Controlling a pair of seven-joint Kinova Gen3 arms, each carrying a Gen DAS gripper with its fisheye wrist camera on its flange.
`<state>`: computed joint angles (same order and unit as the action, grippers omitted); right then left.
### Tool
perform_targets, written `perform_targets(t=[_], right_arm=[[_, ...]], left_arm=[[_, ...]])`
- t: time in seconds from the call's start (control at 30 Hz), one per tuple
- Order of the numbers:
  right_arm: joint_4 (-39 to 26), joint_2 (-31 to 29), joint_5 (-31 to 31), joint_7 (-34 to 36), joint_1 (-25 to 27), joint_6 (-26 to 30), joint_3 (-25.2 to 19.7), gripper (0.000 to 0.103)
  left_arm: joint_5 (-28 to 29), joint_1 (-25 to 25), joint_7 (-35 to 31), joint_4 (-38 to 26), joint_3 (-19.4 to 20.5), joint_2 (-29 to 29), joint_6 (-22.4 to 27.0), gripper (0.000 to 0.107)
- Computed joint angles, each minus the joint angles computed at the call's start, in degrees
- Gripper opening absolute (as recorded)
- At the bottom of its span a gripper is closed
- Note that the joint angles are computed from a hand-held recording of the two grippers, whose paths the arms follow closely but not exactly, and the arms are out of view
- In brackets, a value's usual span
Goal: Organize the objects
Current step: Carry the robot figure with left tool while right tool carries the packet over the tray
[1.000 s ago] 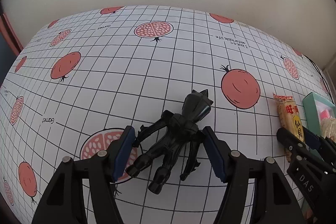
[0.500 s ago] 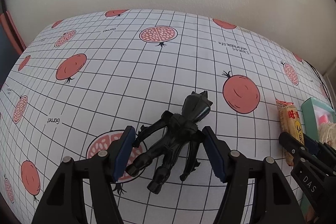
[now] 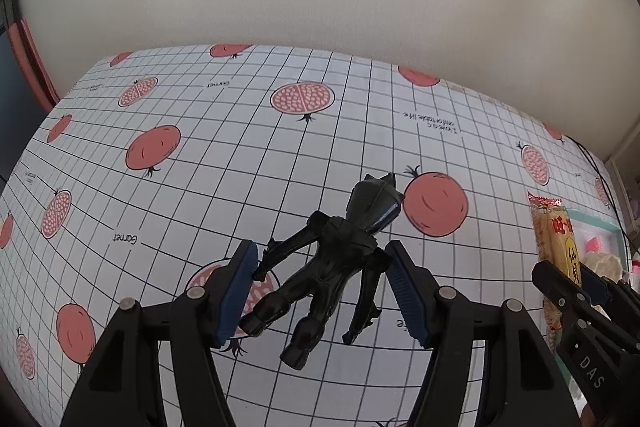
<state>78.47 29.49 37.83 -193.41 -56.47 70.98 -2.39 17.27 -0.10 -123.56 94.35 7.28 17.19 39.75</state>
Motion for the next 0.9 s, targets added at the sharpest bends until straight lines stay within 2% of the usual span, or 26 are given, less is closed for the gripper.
perform_targets(t=[0.27, 0.57, 0.9], right_arm=[[-0.3, -2.5, 1.8, -1.0, -2.3, 4.5, -0.7, 0.039], [1.3, -6.3, 3.3, -4.1, -4.0, 11.2, -3.0, 0.039], [3.5, -10.1, 3.7, -7.9, -5.9, 19.6, -6.9, 0.039]], left_arm=[[2.6, -0.1, 0.0, -0.5, 0.1, -4.1, 3.4, 0.067], [5.2, 2.0, -0.2, 0.2, -0.5, -9.8, 6.9, 0.067], [5.9, 5.5, -0.2, 4.1, -1.4, -16.2, 7.6, 0.067]])
